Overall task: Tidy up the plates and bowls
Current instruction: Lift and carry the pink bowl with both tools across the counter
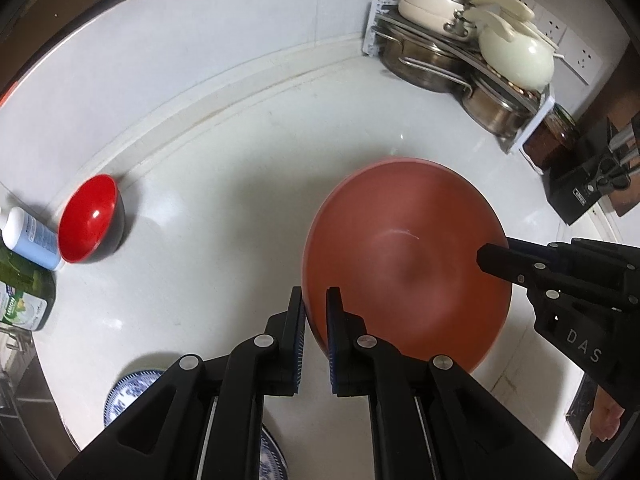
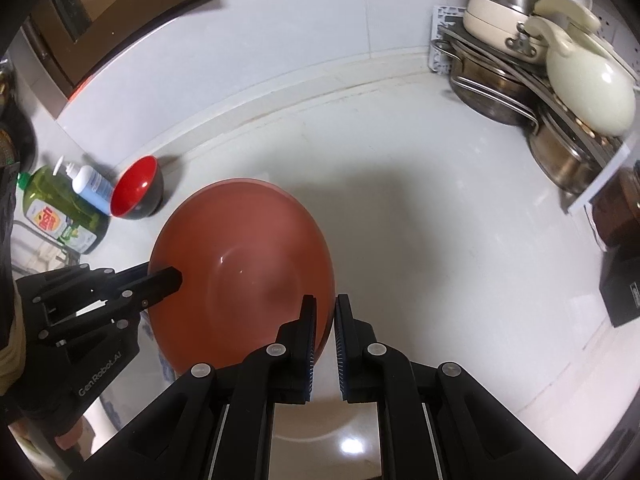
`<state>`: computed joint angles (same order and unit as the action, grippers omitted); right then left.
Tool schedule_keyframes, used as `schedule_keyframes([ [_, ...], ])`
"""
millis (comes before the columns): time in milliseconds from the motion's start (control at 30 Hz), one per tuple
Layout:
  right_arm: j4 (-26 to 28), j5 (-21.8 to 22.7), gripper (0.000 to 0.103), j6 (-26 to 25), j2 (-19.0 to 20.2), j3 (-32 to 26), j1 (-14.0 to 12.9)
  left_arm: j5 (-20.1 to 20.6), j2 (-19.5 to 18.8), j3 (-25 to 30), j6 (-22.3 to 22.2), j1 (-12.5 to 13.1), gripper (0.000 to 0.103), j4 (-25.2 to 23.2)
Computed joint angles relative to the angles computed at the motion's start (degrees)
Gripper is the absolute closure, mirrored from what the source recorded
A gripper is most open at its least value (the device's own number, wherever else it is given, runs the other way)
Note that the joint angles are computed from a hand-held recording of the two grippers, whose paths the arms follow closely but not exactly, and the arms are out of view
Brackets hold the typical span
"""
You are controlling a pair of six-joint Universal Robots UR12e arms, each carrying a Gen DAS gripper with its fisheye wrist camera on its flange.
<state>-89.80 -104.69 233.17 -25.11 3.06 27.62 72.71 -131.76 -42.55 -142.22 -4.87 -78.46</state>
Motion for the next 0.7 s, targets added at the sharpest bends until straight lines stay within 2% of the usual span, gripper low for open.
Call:
schedule_keyframes([
  [67,-3.2,0.1,0.092,0.1,-3.5,7.2,0.1,0.2,0.3,-0.7,0.3,-0.1,0.092,-0.6],
  [200,-5.5,0.8,0.092,0.4,-6.3,13.0,0.2,0.9,0.6,-1.4,0.6,-0.3,0.092,-1.6],
  [433,-7.4,3.0,0.092,0.5,-9.0,19.1,0.1,1.9,0.7,-2.1,0.9,-0.4,0.092,-3.4],
  [700,-8.1,5.1,0.092,0.3,-10.5,22.8,0.0,3.0,1.0,-3.2,1.4,-0.5,0.092,-4.3],
])
